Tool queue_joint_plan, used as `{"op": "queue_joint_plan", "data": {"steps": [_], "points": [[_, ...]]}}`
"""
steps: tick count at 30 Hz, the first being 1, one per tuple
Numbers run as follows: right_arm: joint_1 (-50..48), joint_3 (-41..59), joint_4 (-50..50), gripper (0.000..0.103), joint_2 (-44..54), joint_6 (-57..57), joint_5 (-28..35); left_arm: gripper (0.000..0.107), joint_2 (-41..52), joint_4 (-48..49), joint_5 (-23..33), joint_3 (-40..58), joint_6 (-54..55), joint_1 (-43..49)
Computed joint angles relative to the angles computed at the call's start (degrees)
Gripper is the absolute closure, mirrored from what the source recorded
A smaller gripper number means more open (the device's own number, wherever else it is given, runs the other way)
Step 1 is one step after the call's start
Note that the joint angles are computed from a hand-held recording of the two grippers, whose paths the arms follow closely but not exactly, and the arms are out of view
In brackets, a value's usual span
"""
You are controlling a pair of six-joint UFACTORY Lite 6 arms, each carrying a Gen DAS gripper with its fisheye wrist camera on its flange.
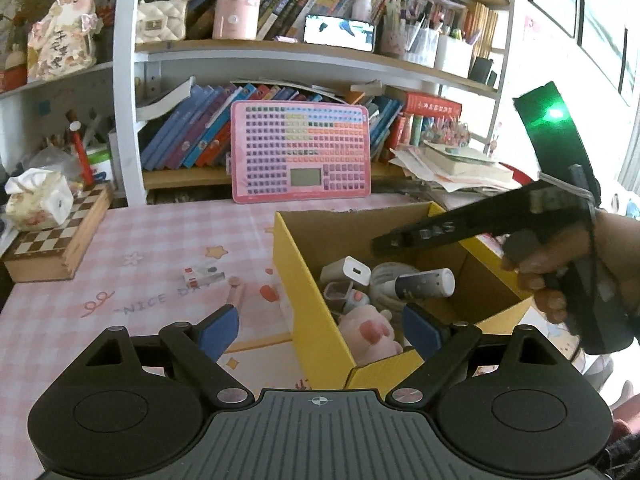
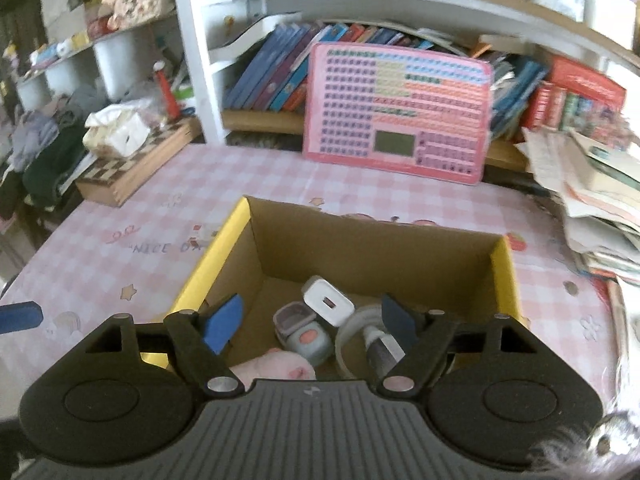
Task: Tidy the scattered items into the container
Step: 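Open both tools and withdraw them from the yellow box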
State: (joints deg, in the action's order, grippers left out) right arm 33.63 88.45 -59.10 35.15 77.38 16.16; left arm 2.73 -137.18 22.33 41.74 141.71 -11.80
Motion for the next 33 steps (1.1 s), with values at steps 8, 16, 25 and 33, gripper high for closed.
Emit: {"op": "queue_joint_plan", "data": {"steps": [8,16,25,33], "points": [[8.79,-11.49,-15.05,0.026,-9.82,24.73,12.84,0.016,-6.05,20.04,6.16,-4.92,-12.54,7.84],[19.76,-21.07,-15.61,0.024,-17.86,36.8,29.48,0.016,-10.32,33.81,13.77,-8.33,-18.75,16.16],[31.19,-20.36,-10.31,0.022,-15.43,46.28,43.12,0.016,-11.43,43.37,21.16,-9.83,-19.88,24.9],[37.81,-13.59,-3.43,0.021,-8.11,49.23,49.06,0.01,-10.63,50.2,26.41,-10.31,-19.22,32.8]]}}
